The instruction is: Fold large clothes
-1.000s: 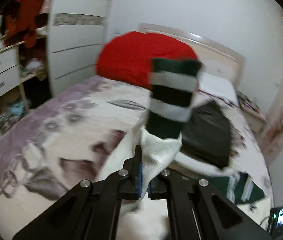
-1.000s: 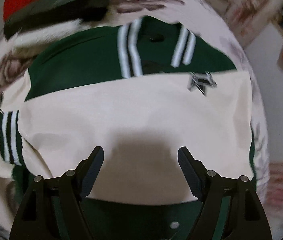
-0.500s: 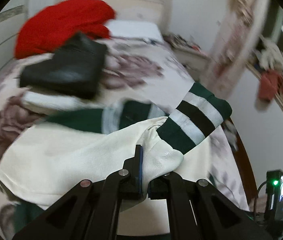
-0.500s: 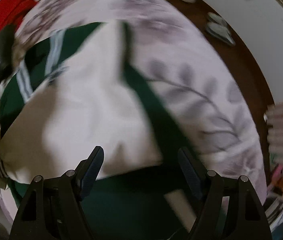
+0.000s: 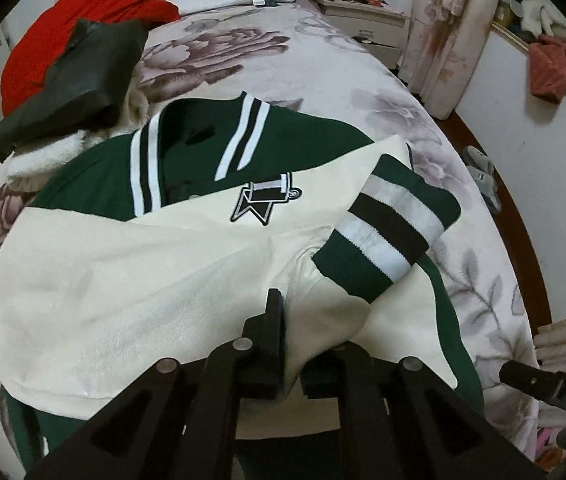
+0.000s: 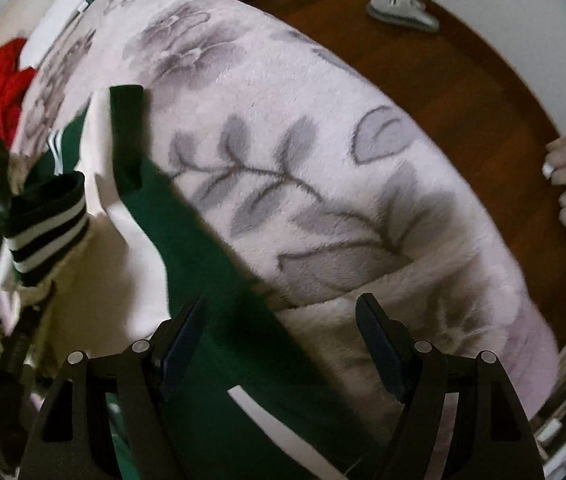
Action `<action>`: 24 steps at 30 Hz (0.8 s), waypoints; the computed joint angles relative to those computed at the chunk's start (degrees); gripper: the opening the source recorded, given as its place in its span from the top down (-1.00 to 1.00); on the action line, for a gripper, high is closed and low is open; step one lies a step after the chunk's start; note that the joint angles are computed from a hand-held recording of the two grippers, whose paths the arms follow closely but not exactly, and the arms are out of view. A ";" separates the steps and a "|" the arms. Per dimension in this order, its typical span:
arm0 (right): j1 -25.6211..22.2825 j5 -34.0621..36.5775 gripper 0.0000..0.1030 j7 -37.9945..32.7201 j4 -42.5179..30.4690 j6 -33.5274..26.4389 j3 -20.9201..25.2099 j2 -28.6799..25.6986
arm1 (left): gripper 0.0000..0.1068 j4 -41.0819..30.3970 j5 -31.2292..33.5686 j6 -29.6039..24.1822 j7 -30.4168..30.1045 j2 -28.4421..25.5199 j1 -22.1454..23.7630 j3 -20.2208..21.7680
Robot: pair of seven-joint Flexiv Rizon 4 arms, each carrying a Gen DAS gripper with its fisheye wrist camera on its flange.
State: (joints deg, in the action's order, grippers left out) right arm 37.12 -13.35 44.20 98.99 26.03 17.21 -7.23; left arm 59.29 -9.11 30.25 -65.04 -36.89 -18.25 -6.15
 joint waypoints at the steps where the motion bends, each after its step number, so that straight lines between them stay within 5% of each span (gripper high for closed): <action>1: -0.17 -0.83 -0.52 0.61 1.21 2.29 -0.10 0.38 | 0.85 -0.11 0.09 -0.58 0.05 0.22 0.04 0.08; 3: -0.50 -3.57 -0.51 2.65 3.77 7.36 -0.37 1.22 | 0.59 -1.62 0.98 -1.96 -0.65 -0.10 -0.33 0.66; 6: -1.18 -7.27 -0.51 4.99 5.67 12.97 -0.99 1.52 | -0.61 -3.53 1.51 -4.28 -1.75 -0.58 -0.01 1.27; 7: -1.58 -8.21 -0.51 5.59 6.13 14.71 -1.28 1.50 | -0.73 -3.60 1.08 -4.97 -2.04 -0.42 0.55 1.22; 12: -3.52 -13.14 -0.51 6.98 6.14 22.49 -3.28 -0.08 | -0.74 -0.99 -0.83 -6.96 -2.28 2.58 4.33 1.66; 16: -5.26 -14.06 -0.51 3.73 4.38 30.28 -5.29 -3.69 | -0.74 0.25 3.71 -4.30 -3.88 4.10 6.03 4.83; 19: -7.44 -4.98 -0.51 -8.59 -1.08 33.30 -3.84 -9.27 | -0.74 -2.77 7.90 -4.02 -6.49 2.44 7.00 7.08; 22: -9.82 6.65 -0.47 -25.69 -11.71 24.49 0.21 -15.63 | -0.74 -8.08 11.64 -4.84 -9.73 -0.95 8.04 9.24; 23: -9.86 8.84 -0.31 -28.63 -15.11 20.80 0.79 -17.46 | -0.74 -10.51 12.64 -5.86 -10.77 -2.44 8.31 9.81; 24: -8.90 8.63 0.66 -29.48 -17.34 17.90 0.08 -18.44 | -0.74 -12.24 13.35 -6.40 -11.61 -3.47 8.58 10.12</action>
